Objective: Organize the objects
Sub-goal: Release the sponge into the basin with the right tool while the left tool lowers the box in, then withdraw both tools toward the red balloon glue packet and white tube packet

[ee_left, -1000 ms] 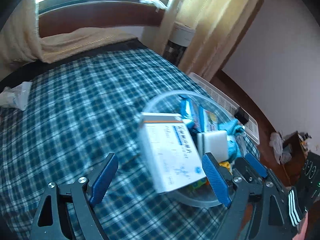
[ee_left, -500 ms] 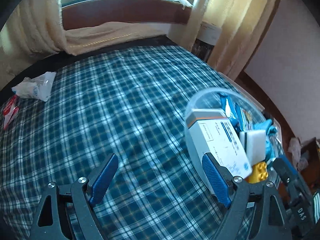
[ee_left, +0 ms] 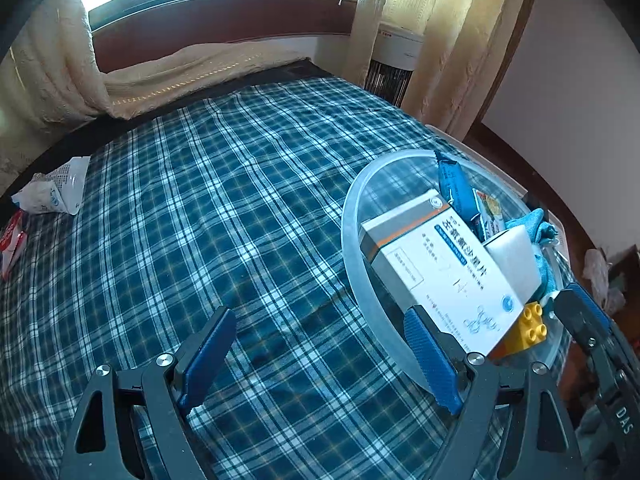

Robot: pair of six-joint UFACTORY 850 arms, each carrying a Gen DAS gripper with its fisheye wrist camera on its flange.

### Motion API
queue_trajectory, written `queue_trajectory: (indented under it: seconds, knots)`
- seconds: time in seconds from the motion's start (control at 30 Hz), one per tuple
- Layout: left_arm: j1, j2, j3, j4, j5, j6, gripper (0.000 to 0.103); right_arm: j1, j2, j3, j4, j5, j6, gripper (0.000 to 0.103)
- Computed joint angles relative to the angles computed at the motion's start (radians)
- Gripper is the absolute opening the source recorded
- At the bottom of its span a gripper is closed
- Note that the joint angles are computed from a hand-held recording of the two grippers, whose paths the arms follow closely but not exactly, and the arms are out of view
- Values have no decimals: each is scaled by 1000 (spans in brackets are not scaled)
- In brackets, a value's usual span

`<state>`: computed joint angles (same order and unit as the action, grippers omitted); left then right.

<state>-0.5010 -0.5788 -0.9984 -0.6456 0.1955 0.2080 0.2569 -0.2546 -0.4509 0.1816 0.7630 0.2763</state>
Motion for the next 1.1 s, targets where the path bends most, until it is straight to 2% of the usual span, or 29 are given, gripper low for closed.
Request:
queue_trajectory:
  seconds: [0.13,0.57,0.67,0.8,1.1]
  knots:
    - [4,30,28,47,22,-42,90,10,4,-2,10,-4,-9,57]
    - [55,98,119,-14,101,18,91,74,19,-27,60,-11,-42,57]
    - [79,112,140,-52,120,50,91,94,19,-41,65,-19,-48,57]
    - [119,133,174,-49,142,34,91,127,14,-63,72,-30,-57,60]
    - [218,161,232,-37,176,15,93,206,-4,-115,87,-61,-79,60]
